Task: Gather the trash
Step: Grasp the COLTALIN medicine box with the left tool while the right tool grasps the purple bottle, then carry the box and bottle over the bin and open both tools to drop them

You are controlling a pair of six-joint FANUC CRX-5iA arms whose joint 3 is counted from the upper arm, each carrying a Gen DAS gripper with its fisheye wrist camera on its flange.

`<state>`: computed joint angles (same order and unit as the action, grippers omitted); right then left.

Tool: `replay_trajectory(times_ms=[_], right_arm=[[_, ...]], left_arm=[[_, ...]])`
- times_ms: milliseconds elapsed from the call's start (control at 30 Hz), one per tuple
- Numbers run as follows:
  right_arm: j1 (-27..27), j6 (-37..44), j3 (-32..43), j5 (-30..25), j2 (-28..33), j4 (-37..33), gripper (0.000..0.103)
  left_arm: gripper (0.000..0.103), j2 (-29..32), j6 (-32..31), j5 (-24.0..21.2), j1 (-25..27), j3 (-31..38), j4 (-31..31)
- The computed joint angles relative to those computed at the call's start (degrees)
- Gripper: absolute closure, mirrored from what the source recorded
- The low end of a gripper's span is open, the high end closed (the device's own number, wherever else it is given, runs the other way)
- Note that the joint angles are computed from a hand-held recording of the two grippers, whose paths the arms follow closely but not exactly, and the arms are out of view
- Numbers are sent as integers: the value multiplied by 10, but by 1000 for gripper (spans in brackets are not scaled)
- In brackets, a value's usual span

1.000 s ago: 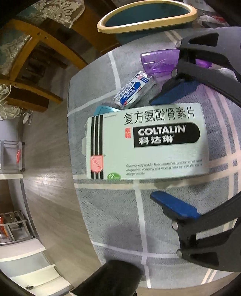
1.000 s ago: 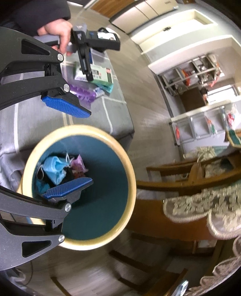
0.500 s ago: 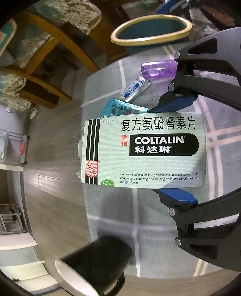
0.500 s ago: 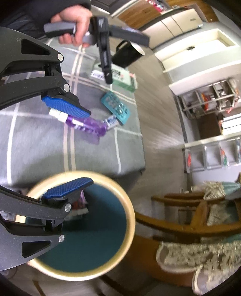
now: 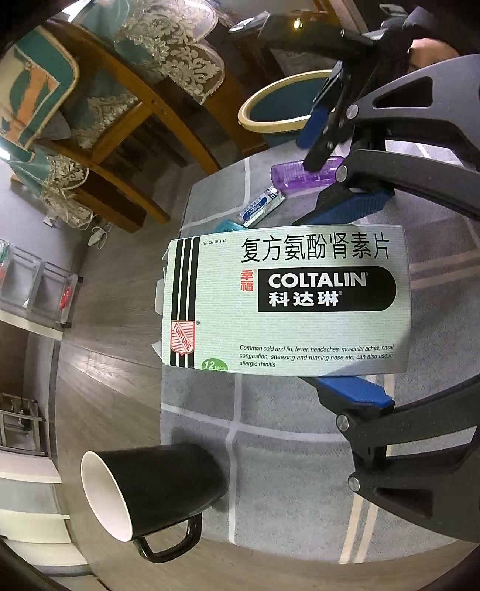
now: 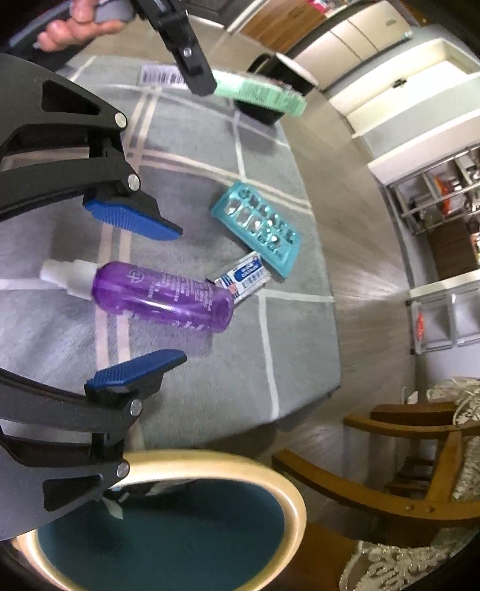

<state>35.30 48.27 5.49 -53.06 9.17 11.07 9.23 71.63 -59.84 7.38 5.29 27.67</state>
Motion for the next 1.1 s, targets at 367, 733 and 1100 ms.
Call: replay_trajectory(times_ms=[367, 733, 1100], right_arm=[[-6, 35, 13, -21, 13, -23, 67], [-6, 55, -43, 6, -70, -39, 69], [-8, 29, -109, 37, -165, 5, 69]], left_arm=[[34, 4, -22, 17, -2, -18, 36], [34, -3, -62, 24, -9, -32, 52], [34, -19, -123, 36, -35, -56, 70]])
